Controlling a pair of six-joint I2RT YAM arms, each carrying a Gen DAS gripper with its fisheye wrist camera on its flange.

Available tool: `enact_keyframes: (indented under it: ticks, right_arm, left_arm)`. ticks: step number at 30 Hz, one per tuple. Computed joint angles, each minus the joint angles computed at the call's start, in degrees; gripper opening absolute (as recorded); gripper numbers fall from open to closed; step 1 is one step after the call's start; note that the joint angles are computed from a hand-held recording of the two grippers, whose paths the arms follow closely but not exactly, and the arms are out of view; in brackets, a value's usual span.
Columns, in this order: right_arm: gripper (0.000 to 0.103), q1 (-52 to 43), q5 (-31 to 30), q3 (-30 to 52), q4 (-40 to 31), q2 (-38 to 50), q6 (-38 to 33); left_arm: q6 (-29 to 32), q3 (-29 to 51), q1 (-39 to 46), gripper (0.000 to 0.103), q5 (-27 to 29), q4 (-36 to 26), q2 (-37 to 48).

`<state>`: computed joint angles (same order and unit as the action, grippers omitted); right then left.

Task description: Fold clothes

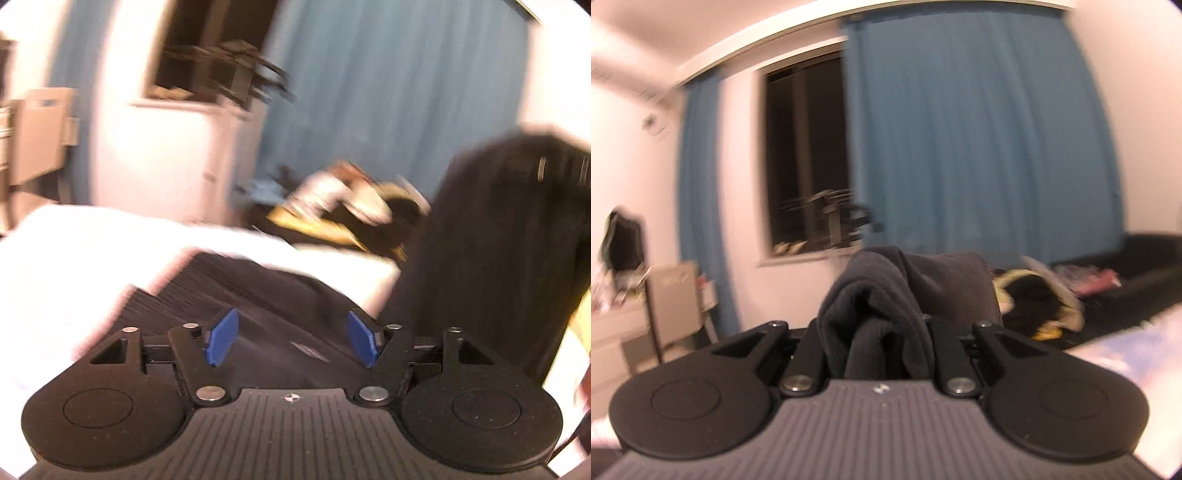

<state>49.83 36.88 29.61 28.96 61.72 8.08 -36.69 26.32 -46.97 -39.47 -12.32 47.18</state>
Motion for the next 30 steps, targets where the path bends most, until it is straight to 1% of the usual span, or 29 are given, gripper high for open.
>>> enact_keyframes:
  ticks: [3, 5, 6, 8, 11, 14, 16, 17, 18, 19, 20, 22, 23, 27, 30]
  right_arm:
    - [0.014, 5.74, 0.71, 7.57, 5.89, 16.51, -2.2]
    - [0.014, 7.51, -0.95, 13.77, 7.81, 27.57, -3.02]
    - [0.014, 8.38, -1.66, 16.69, 7.71, 32.61, -2.74]
    - [0.015, 10.38, -2.25, 22.48, 7.3, 42.29, -3.05]
    - [0.015, 12.59, -2.54, 29.6, 7.64, 54.29, -6.23]
    - [0.016, 13.63, -2.87, 32.73, 7.88, 59.29, -7.21]
    - [0.019, 13.58, -2.99, 32.76, 8.3, 59.08, -7.51]
    - [0.028, 13.08, -4.05, 32.12, 8.46, 58.11, -7.49]
    - [0.043, 12.77, -5.7, 31.09, 8.83, 56.85, -7.53]
    - [0.05, 12.7, -7.9, 29.84, 9.54, 55.7, -7.79]
    - [0.06, 12.7, -10.01, 28.5, 9.95, 54.47, -8.36]
    - [0.061, 12.79, -13.19, 26.05, 8.67, 51.13, -10.25]
    - [0.061, 12.86, -14.54, 23.7, 8.26, 48.45, -11.46]
    - [0.063, 14.33, -17.56, 11.82, 7.62, 35.49, -18.67]
    - [0.063, 14.22, -17.75, 2.74, 2.46, 22.91, -20.59]
  left_arm:
    - [2.25, -2.26, 12.2, 0.071, 1.04, -4.49, -11.56]
    - [3.83, -2.82, 22.14, 0.071, 5.1, -5.15, -15.66]
    - [4.13, -3.22, 26.27, 0.071, 6.77, -6.24, -18.17]
    - [5.38, -4.72, 35.39, 0.071, 11.94, -6.26, -21.56]
    - [6.67, -7.18, 48.4, 0.071, 24.28, -3.81, -23.18]
    - [7.71, -8.12, 52.51, 0.071, 28.76, 0.63, -19.31]
    - [7.95, -8.8, 53.8, 0.071, 30.96, 2.13, -18.38]
    - [7.97, -9.25, 53.84, 0.071, 31.62, 2.41, -18.67]
    - [8.05, -9.88, 53.26, 0.071, 31.6, 2.59, -19.53]
    - [8.09, -10.46, 52.37, 0.071, 31.29, 2.58, -20.55]
    - [8.14, -10.89, 51.22, 0.071, 30.75, 2.38, -21.69]
    - [8.41, -11.57, 50.4, 0.071, 31.36, 2.98, -23.02]
    - [8.0, -11.59, 49.22, 0.071, 30.73, 3.01, -23.34]
    - [6.47, -11.79, 45.7, 0.071, 30.92, 1.55, -27.05]
    - [4.28, -11.45, 41.09, 0.07, 31.03, -0.63, -29.03]
